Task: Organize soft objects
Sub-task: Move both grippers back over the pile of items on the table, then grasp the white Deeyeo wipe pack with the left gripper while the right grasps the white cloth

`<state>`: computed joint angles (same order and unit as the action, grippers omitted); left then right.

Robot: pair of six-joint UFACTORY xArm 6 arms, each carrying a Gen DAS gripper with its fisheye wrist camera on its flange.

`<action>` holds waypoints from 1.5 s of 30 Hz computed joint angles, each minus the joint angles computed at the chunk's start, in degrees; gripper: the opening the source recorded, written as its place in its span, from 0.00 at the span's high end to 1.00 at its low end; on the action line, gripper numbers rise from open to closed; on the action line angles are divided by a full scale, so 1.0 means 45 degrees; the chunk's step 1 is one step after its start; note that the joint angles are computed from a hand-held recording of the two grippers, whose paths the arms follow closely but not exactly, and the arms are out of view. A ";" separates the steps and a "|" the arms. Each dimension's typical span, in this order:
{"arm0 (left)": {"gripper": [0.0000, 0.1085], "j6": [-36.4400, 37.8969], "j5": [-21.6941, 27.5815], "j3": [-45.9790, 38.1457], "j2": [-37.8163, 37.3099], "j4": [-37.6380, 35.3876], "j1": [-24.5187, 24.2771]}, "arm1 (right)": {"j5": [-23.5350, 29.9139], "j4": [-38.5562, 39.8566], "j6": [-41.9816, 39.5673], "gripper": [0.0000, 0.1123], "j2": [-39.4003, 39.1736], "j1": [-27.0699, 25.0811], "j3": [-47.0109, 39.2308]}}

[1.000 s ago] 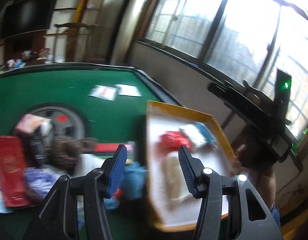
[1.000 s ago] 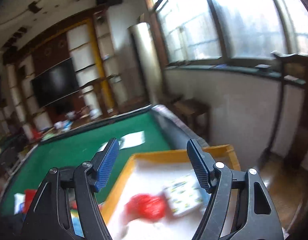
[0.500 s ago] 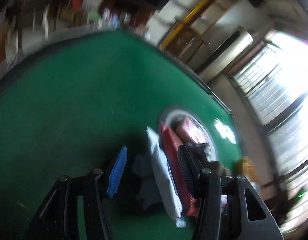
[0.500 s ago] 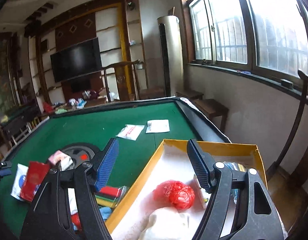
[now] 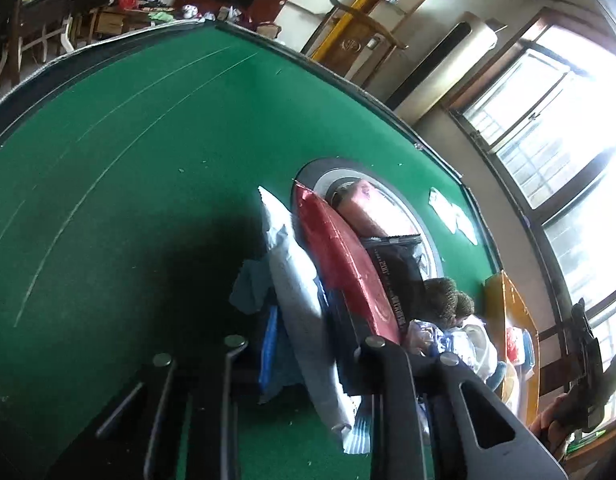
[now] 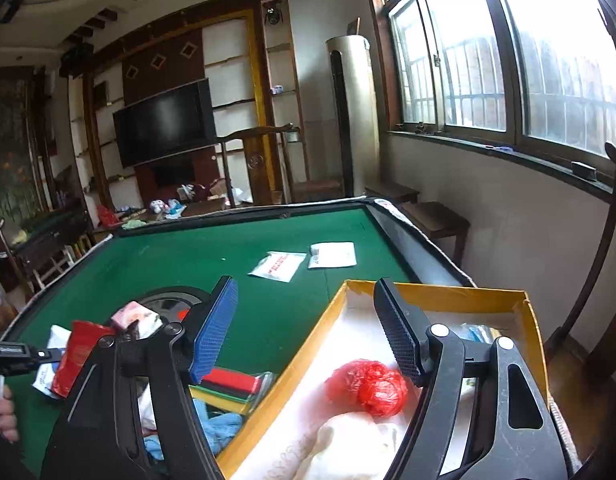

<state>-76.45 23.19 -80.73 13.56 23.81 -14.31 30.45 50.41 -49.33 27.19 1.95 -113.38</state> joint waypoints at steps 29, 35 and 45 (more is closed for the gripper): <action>0.85 -0.3707 0.1750 0.0055 -0.1315 0.5450 -0.0100 | 0.4059 -0.2697 0.0045 0.82 -0.0584 0.1548 0.1352; 0.81 -0.0951 0.4714 -0.1592 -0.0261 0.3253 -0.0505 | 0.3395 -0.0211 -0.1318 0.82 -0.1189 0.1273 0.1885; 0.81 0.2182 0.7167 -0.3487 0.1077 0.2621 -0.1089 | 0.3786 0.0022 -0.1186 0.82 -0.1078 0.1153 0.1675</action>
